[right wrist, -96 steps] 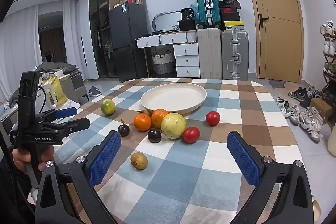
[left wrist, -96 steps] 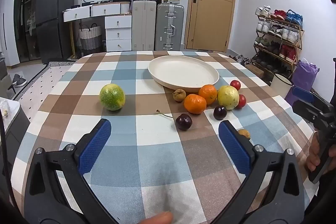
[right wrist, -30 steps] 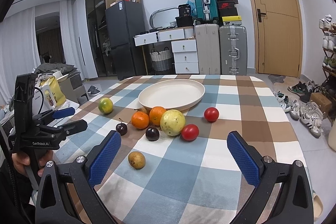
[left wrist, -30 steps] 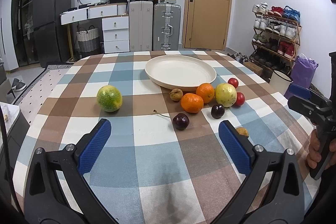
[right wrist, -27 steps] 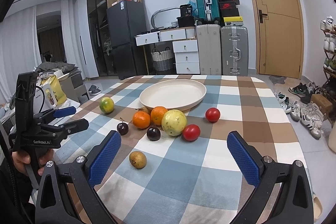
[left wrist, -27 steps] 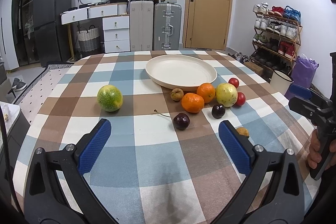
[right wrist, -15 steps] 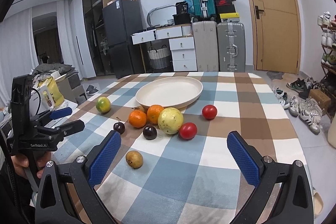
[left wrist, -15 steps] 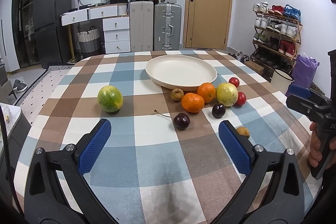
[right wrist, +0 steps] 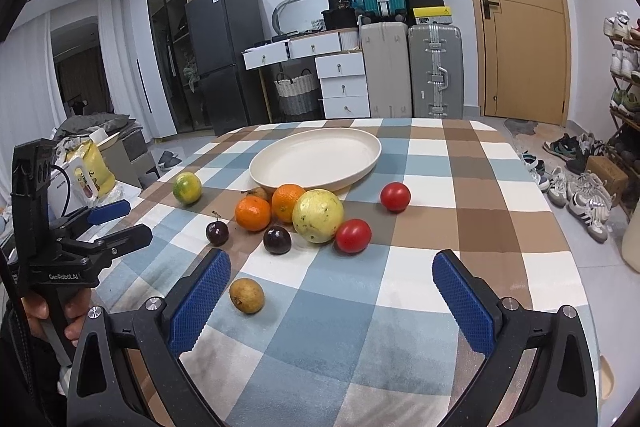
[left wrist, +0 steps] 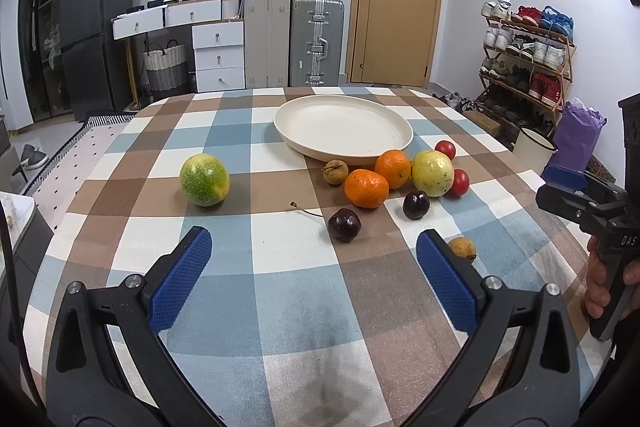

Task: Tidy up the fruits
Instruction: 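Grasp the small brown round fruit with the right tool while the left tool grasps the dark cherry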

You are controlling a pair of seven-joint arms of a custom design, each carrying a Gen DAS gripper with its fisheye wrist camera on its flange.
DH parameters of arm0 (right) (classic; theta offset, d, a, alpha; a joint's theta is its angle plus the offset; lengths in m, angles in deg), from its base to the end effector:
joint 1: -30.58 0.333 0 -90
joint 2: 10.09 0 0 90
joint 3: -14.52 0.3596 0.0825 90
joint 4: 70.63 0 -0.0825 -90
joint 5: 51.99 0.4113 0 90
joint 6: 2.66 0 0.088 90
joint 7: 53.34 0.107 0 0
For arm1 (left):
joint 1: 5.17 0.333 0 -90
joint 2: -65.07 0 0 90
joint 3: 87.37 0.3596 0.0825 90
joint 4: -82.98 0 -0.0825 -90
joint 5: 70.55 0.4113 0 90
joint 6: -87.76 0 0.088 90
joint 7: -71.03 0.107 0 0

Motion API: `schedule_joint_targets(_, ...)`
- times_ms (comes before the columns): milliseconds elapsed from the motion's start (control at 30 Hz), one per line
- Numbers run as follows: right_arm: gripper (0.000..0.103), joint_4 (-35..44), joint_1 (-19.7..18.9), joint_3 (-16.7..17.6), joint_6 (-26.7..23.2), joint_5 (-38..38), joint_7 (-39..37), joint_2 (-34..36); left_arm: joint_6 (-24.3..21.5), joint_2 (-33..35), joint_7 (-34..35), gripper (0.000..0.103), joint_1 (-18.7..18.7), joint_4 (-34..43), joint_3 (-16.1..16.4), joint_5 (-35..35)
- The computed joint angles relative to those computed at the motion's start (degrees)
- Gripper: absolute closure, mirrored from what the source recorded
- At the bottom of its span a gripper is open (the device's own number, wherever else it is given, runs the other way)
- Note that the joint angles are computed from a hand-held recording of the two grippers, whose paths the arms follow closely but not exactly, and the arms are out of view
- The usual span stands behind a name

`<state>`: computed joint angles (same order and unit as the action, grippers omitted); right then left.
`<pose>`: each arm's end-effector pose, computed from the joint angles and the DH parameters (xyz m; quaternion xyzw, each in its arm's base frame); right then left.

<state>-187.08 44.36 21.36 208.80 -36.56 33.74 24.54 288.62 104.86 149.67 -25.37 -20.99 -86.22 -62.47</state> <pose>0.6479 0.1950 0.2832 -0.6264 0.6017 -0.2751 0.4122 0.6928 -0.2602 0.2885 -0.5201 0.7088 -0.4065 0.2488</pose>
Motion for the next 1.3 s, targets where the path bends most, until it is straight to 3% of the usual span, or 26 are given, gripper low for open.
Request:
schedule_joint_targets(267,0.000,-0.41,0.29,-0.43,-0.49,1.69,0.85,-0.34,-0.44,-0.08,1.11,0.001,-1.08,0.01,0.88,-0.29)
schedule_joint_targets(333,0.000,-0.18,1.67,-1.52,-1.90,3.59,-0.10,-0.54,-1.50,-0.07,0.49,0.001,0.64,0.34,-1.17,0.99)
schedule_joint_targets(400,0.000,0.19,2.44,-1.99,-4.15,4.68,-0.85,-0.70,-2.91,0.20,-0.38,0.001,2.09,1.01,-2.90,2.37)
schedule_joint_targets(567,0.001,3.00,6.66,-5.35,-13.30,8.64,-4.31,-0.65,-9.10,0.86,-2.97,0.001,1.35,3.60,-2.30,3.13)
schedule_joint_targets(633,0.001,3.72,6.52,-4.91,-15.15,8.06,-4.81,-0.47,-10.48,1.38,-3.81,0.001,3.14,4.65,-4.35,4.81)
schedule_joint_targets(667,0.003,4.46,7.27,-5.55,-16.72,8.11,-5.20,-0.29,-11.38,1.66,-4.06,0.001,3.90,5.30,-5.28,5.71)
schedule_joint_targets(900,0.023,9.04,8.45,-6.62,-24.65,6.56,-4.99,1.82,-15.67,2.97,-6.70,0.001,1.57,8.85,-2.81,8.63)
schedule_joint_targets(1300,0.043,14.36,11.16,-9.24,-30.36,2.21,-2.50,4.98,-20.89,5.67,-7.89,0.001,5.38,13.65,-7.44,11.70)
